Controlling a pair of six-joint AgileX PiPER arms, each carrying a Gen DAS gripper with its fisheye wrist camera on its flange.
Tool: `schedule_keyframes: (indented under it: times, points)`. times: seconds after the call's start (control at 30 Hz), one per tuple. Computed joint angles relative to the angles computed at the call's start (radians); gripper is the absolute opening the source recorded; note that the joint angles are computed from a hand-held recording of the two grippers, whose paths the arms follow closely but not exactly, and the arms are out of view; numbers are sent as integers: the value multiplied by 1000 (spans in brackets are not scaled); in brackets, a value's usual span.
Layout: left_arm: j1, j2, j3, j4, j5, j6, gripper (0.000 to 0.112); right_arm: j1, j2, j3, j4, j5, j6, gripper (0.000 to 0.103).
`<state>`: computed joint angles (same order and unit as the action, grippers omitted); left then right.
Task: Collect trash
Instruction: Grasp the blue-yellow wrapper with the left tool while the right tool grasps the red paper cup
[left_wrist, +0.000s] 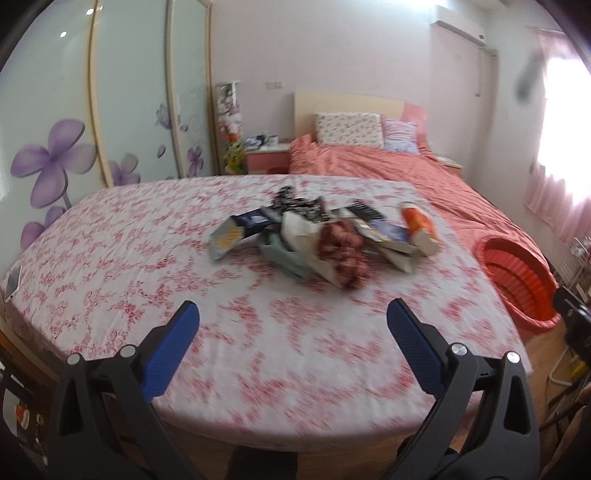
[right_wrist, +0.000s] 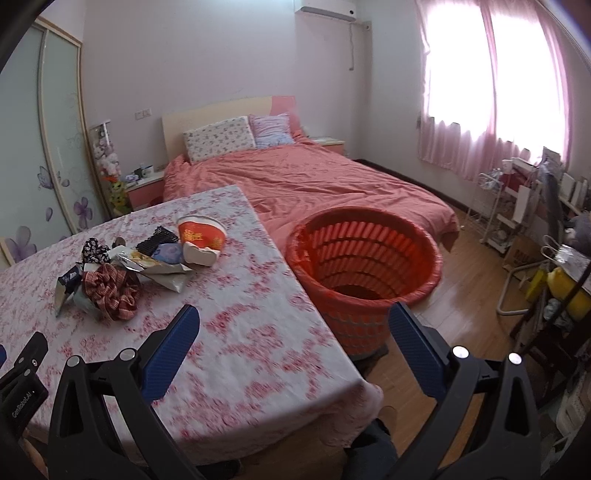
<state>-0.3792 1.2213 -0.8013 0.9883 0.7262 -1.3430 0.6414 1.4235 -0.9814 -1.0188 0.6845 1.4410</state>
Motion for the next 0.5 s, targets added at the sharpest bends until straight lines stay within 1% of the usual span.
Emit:
schedule_keyframes:
  times: [0.03, 0.07, 0.1, 0.2, 0.27, 0.37, 0.43, 0.5]
  points:
    - [74, 19, -9, -21, -45, 44, 99, -20, 30, -26, 22, -30, -28, 101]
    - [122, 35, -18, -39, -72, 77, 99, -33, 46, -43, 46, -48, -55, 101]
    - [173, 50, -28, -59, -99, 115, 99, -60, 85, -80, 97, -90, -108, 101]
    - [338, 131, -80, -96, -193, 221, 99, -111, 163, -159, 212, -165, -237, 101]
    - [401, 182, -115, -96, -229, 265, 99, -137, 226, -222, 284, -209, -337, 100]
    - [489, 266, -174, -114, -306, 356, 99, -156, 324, -333, 370, -228, -457, 99]
    - [533, 322, -222, -168, -342, 446, 99, -178, 404, -436, 497, -226, -591, 98]
    - [567, 377, -277, -268, -356, 569, 98, -203, 493, -556, 642, -202, -735, 96]
